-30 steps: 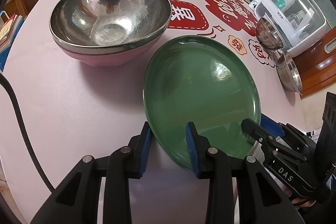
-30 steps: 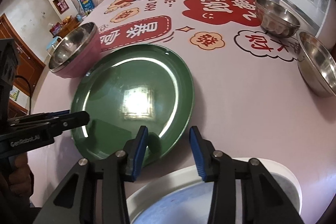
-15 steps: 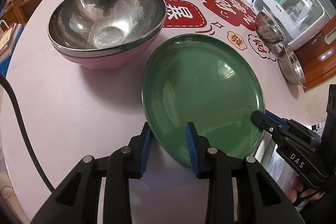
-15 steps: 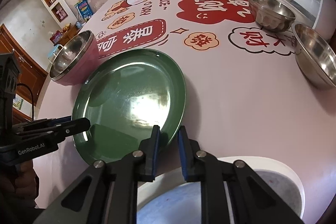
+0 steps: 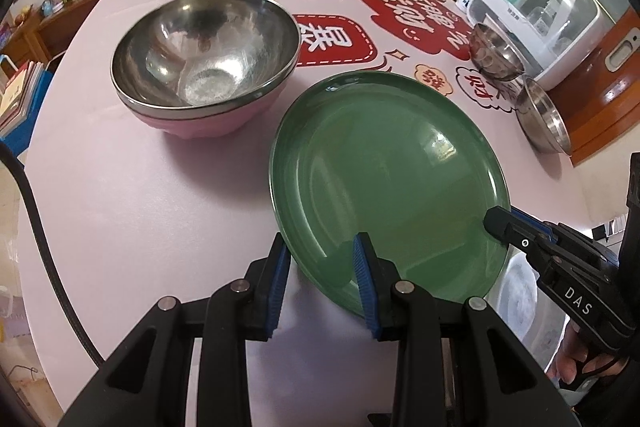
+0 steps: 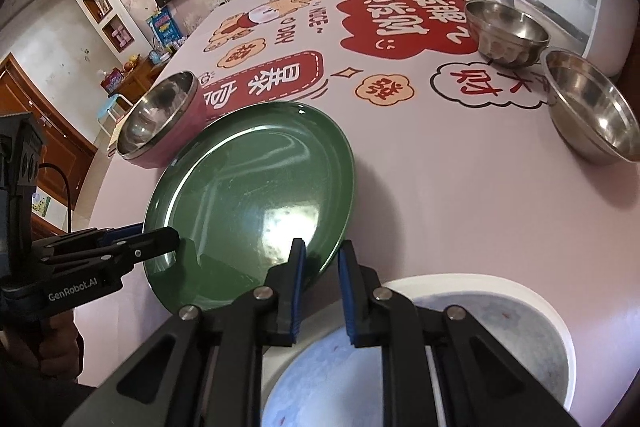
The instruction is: Organize plates and bowls
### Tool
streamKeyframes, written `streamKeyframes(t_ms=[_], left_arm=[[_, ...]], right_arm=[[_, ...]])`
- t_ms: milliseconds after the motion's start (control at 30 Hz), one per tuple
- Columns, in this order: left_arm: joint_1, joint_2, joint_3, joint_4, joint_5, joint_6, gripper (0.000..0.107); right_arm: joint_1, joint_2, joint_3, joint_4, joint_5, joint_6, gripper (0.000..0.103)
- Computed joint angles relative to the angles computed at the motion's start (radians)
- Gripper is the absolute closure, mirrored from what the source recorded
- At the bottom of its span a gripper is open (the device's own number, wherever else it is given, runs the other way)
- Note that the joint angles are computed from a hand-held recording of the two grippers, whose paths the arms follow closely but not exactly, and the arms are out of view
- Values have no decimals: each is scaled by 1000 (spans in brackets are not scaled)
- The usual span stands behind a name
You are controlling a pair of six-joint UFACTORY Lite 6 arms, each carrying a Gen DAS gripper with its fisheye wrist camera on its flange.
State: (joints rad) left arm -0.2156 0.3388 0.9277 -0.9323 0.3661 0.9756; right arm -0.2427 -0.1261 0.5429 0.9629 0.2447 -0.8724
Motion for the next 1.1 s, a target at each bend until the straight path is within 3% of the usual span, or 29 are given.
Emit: streamKeyframes(t_ms=[367,633,867,1100], left_arm=[[2,-209,-140,-58,25,99,76],[-50,-407,-249,-5,22,25,76],[-103,-573,-335,87,29,-101,76],[-216,-683,-400,212,21,-293,76]], right_arm=[[-26,-289,-125,-227,42,242,87],[-87,-550,-216,-373,147,379,87],[-175,-783,-285,-431,288,411,87],[-430,-1010,-329,-386,542,251,87]])
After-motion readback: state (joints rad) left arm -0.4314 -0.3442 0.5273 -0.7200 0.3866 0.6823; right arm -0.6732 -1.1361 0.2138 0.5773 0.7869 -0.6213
